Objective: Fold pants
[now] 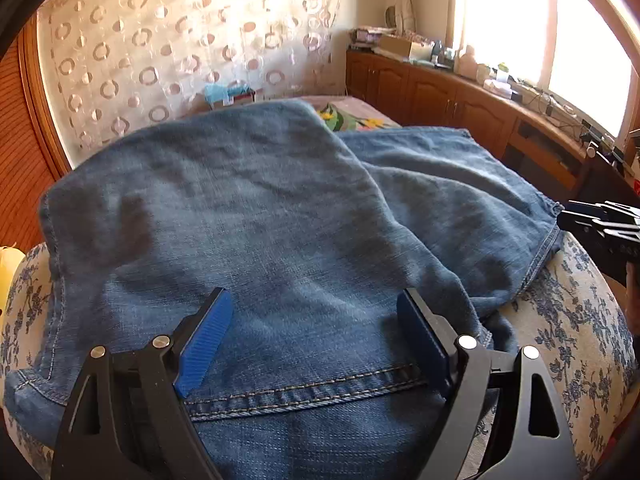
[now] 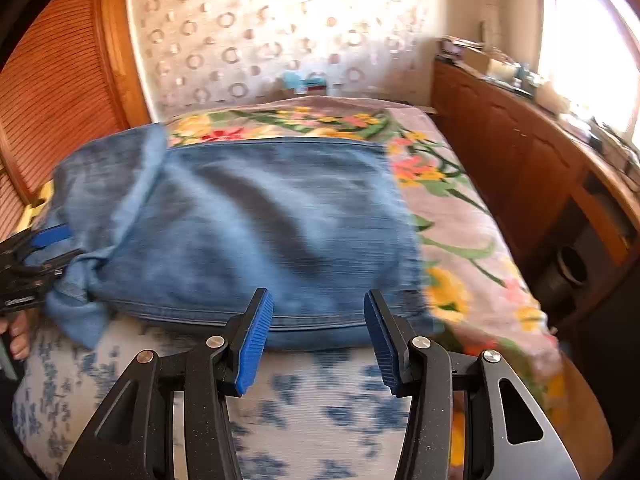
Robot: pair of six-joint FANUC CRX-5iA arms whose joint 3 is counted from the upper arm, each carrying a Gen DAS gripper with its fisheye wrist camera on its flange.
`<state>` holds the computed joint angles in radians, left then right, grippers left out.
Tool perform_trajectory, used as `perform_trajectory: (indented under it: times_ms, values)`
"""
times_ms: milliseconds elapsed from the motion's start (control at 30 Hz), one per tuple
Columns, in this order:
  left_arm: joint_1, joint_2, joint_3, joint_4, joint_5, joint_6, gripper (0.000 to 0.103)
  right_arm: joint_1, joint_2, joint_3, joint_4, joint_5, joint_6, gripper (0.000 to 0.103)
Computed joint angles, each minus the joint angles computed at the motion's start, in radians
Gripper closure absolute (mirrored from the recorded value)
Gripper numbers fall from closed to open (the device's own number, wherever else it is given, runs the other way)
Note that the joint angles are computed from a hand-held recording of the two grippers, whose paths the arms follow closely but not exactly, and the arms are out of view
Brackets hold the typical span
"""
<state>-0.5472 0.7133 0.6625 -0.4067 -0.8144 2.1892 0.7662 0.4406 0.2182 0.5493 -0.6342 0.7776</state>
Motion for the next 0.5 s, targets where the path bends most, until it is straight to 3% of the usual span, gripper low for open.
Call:
perform_trajectory:
  times_ms: [267, 500]
  values:
    - [0.000, -0.075, -0.098, -0.038, 0.106, 0.052, 0.018, -0.037, 0.009, 0.007, -0.003, -0.058, -0.069, 0.053]
    - [0.010, -0.112, -0.141, -0.060, 0.151, 0.104, 0.018, -0.052, 0.045, 0.097, -0.125, -0.108, -0.003, 0.053]
